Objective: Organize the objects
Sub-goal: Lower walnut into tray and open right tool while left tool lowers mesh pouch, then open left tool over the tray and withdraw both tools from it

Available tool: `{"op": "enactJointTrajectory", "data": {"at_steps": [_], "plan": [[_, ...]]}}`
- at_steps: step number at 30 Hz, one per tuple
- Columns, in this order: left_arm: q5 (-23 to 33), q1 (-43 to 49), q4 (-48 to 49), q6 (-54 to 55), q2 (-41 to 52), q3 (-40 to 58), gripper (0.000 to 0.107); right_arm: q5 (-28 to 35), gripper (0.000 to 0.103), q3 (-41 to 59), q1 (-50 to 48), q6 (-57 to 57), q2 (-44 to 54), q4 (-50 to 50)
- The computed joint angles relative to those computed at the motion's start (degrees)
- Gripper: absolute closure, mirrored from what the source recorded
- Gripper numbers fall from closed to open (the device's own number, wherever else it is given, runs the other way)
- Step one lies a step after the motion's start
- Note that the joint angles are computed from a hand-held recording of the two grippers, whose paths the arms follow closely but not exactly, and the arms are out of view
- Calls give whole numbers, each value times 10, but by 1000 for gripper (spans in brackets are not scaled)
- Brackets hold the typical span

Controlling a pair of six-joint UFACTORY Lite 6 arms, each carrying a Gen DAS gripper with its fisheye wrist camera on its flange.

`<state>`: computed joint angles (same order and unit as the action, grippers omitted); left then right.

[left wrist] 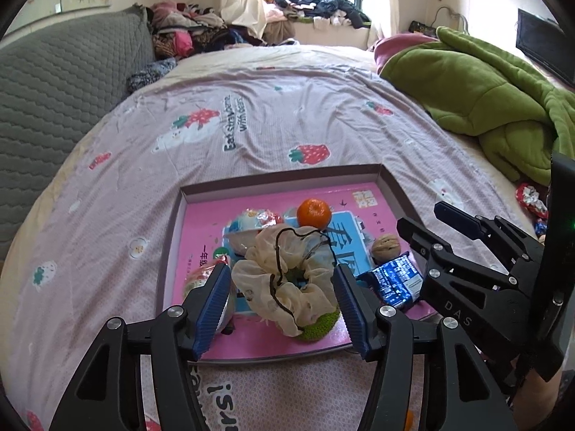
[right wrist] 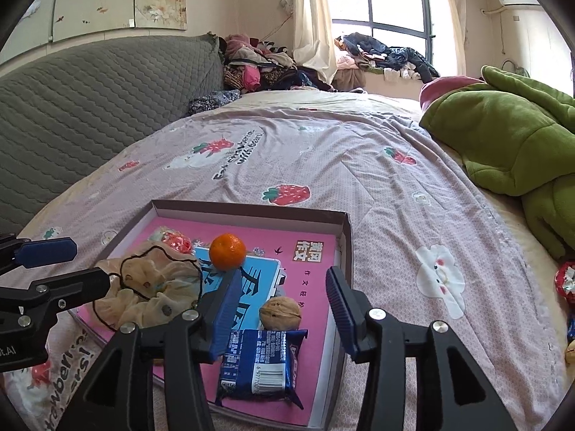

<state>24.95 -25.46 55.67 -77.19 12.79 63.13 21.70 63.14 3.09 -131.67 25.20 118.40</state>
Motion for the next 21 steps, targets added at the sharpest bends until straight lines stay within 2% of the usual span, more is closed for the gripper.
{"op": "enactJointTrajectory", "data": {"at_steps": [5,7,12,21], "plan": [[21,-16,20,-24,-37,-23,44,4,47,-26,-8,25,-34,-18],[25,-19,19,-26,-53,-34,38,7,46,-38,-12,30,-48,-21],[40,-31,40,-58,-84,-58,38,19,43,-81,-19,-1,-99,8],[74,-59,60,-96,-134,-97,37,36,41,-157,-29,11,-209,-7]]}}
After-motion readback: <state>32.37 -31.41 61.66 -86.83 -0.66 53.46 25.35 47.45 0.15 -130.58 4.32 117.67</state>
